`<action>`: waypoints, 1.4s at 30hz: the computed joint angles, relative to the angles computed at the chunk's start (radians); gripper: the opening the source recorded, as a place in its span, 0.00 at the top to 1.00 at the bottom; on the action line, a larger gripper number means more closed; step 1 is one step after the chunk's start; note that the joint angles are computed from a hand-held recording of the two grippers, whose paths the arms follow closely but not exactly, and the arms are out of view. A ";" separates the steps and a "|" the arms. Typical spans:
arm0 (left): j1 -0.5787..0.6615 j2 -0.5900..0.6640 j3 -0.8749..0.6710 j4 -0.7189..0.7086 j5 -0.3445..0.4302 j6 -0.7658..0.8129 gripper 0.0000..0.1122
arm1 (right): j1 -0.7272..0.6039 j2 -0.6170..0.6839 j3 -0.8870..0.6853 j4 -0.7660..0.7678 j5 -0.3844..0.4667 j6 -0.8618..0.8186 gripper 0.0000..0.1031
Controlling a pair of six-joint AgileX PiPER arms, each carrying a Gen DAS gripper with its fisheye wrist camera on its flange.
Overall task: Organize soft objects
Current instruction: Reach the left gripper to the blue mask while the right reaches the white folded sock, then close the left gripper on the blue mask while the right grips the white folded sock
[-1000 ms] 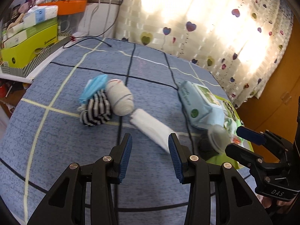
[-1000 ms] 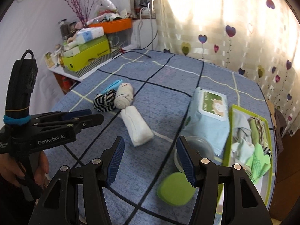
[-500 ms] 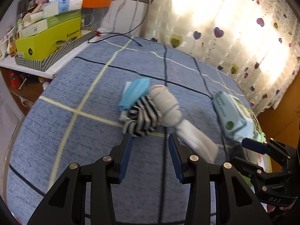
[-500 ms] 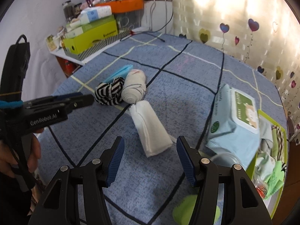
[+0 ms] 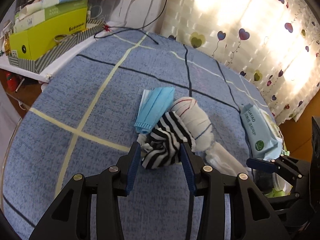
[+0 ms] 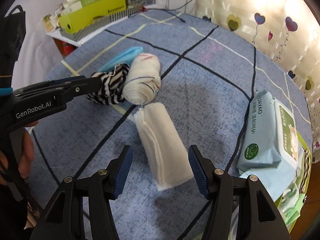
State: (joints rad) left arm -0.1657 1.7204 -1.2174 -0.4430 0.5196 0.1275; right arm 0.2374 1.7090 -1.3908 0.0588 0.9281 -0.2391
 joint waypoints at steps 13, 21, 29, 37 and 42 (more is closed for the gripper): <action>-0.010 0.067 -0.030 -0.008 0.018 -0.037 0.61 | 0.009 0.087 -0.056 -0.048 0.027 0.006 0.63; -0.003 0.059 -0.008 -0.092 0.022 0.016 0.78 | 0.003 0.060 -0.033 -0.043 0.000 -0.014 0.73; 0.005 -0.030 0.098 -0.121 -0.006 0.059 0.87 | -0.019 0.009 0.015 -0.012 -0.026 -0.039 0.73; 0.030 -0.156 0.215 -0.149 0.010 0.146 0.87 | -0.020 -0.066 0.087 0.026 -0.043 -0.060 0.73; 0.040 -0.215 0.282 -0.188 0.049 0.274 0.87 | -0.021 -0.118 0.135 0.046 -0.055 -0.067 0.73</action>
State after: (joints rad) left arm -0.1256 1.5058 -0.9352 -0.6313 0.5689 0.4018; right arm 0.2162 1.5909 -1.2561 0.1052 0.8734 -0.3063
